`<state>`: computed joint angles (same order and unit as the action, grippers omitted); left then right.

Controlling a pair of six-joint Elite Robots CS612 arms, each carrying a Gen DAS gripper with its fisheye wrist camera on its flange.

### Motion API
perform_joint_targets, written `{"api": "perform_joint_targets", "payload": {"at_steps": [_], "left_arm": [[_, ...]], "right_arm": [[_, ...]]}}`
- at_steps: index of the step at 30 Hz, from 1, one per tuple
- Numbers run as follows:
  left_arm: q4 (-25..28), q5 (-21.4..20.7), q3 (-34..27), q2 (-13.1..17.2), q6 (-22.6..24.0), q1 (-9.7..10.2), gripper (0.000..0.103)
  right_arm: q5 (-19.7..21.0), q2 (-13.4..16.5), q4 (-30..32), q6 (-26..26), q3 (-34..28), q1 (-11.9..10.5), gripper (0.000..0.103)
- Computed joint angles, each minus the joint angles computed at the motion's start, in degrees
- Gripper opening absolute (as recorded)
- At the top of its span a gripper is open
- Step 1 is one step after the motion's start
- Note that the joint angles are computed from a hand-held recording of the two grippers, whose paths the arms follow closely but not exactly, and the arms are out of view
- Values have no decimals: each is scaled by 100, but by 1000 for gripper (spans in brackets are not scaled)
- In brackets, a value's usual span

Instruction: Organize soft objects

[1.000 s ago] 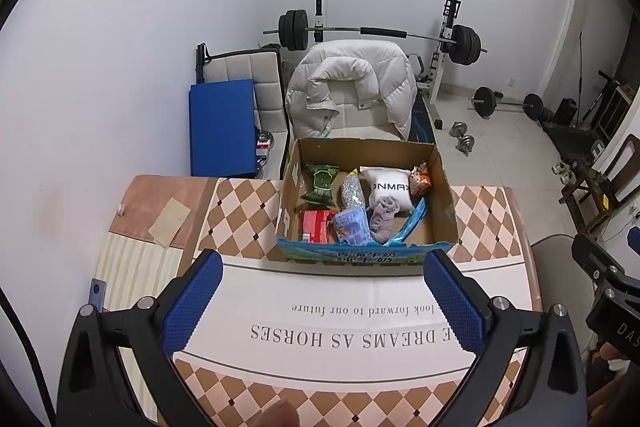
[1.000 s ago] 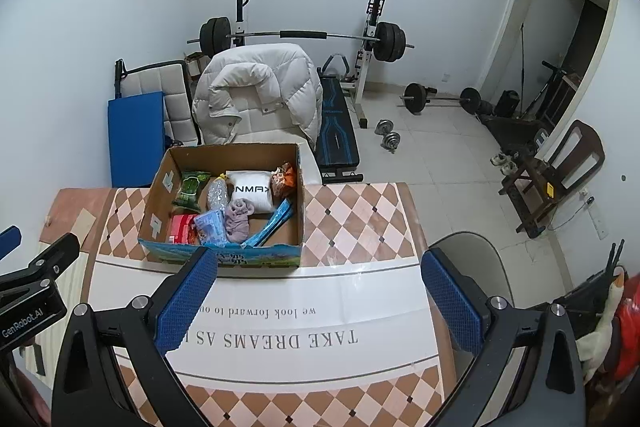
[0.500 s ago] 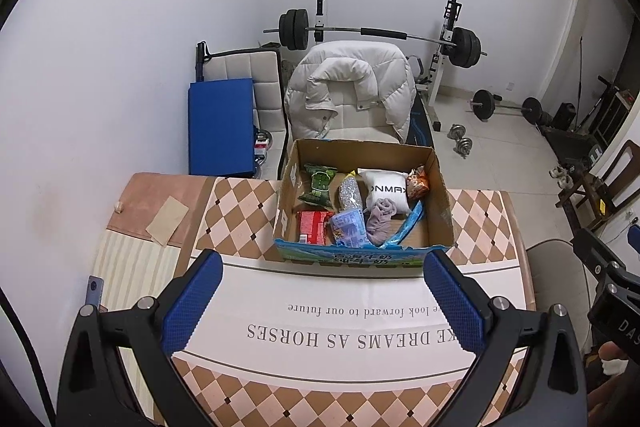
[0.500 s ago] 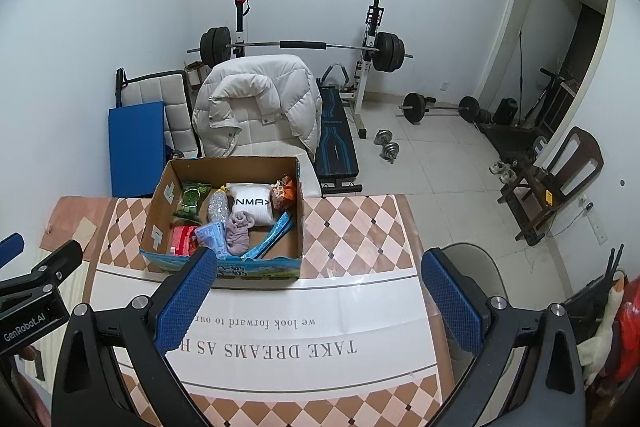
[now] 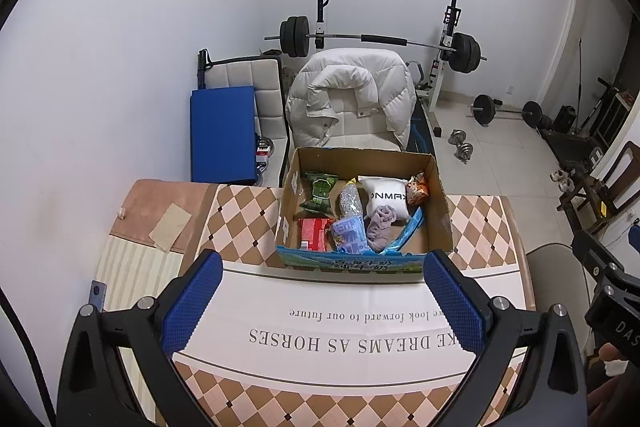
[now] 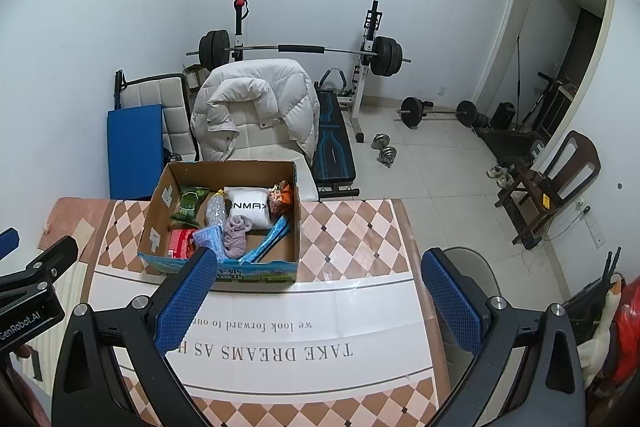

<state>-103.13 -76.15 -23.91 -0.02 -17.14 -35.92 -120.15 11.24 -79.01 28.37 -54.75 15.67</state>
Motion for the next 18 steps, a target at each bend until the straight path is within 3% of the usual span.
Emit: {"api": "perform_joint_targets", "payload": {"at_steps": [18], "left_arm": [[39, 79, -84, 43, 20, -15, 103]], "right_arm": [[-32, -5, 6, -10, 3, 6, 103]]}}
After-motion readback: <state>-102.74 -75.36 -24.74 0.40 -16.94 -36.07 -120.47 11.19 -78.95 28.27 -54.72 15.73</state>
